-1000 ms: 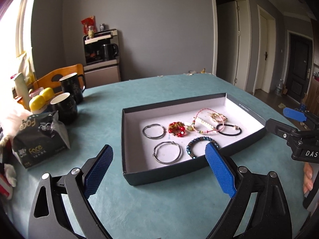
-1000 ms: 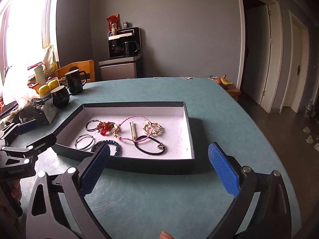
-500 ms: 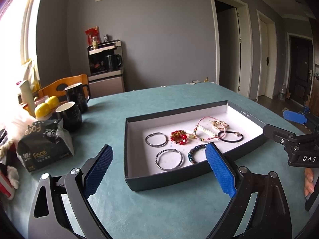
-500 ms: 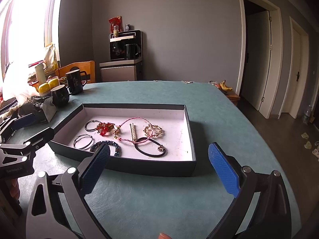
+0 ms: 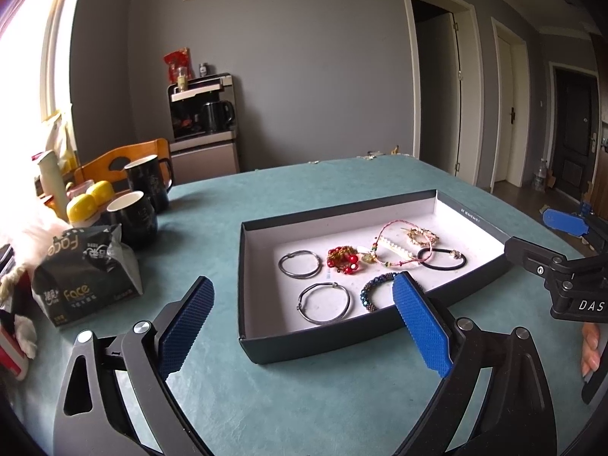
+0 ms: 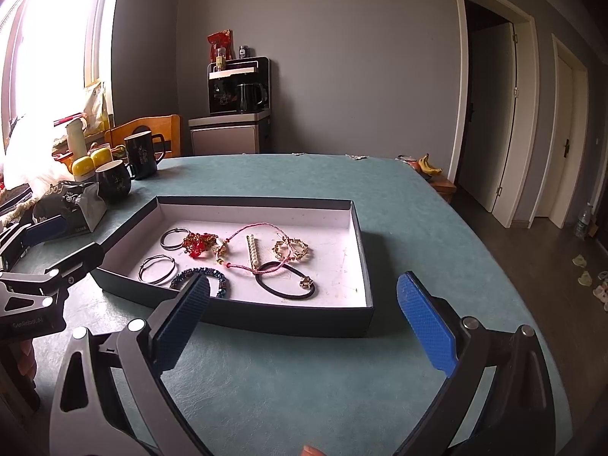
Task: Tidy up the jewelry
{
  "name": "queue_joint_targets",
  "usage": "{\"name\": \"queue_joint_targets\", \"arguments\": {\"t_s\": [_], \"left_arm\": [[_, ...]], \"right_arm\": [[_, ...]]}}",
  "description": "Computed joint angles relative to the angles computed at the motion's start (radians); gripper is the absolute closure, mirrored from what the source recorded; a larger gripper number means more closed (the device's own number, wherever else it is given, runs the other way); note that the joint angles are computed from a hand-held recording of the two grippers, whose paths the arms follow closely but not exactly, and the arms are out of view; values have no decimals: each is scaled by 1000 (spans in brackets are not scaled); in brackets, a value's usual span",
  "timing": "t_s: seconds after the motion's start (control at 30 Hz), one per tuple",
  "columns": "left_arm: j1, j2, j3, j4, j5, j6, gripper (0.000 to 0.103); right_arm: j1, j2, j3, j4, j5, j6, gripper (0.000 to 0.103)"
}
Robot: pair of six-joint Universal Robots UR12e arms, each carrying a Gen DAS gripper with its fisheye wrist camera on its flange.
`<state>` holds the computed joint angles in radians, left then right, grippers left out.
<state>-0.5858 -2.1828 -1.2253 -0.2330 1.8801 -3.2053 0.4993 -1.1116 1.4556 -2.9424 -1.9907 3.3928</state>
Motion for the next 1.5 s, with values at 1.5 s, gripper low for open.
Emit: {"name": "queue_joint_targets", "arguments": {"t_s": [1.5], "left_arm": [[0,-1,2,-3,0,0,5]], "right_arm": [[3,1,-3,8,-8,-3,6]]}}
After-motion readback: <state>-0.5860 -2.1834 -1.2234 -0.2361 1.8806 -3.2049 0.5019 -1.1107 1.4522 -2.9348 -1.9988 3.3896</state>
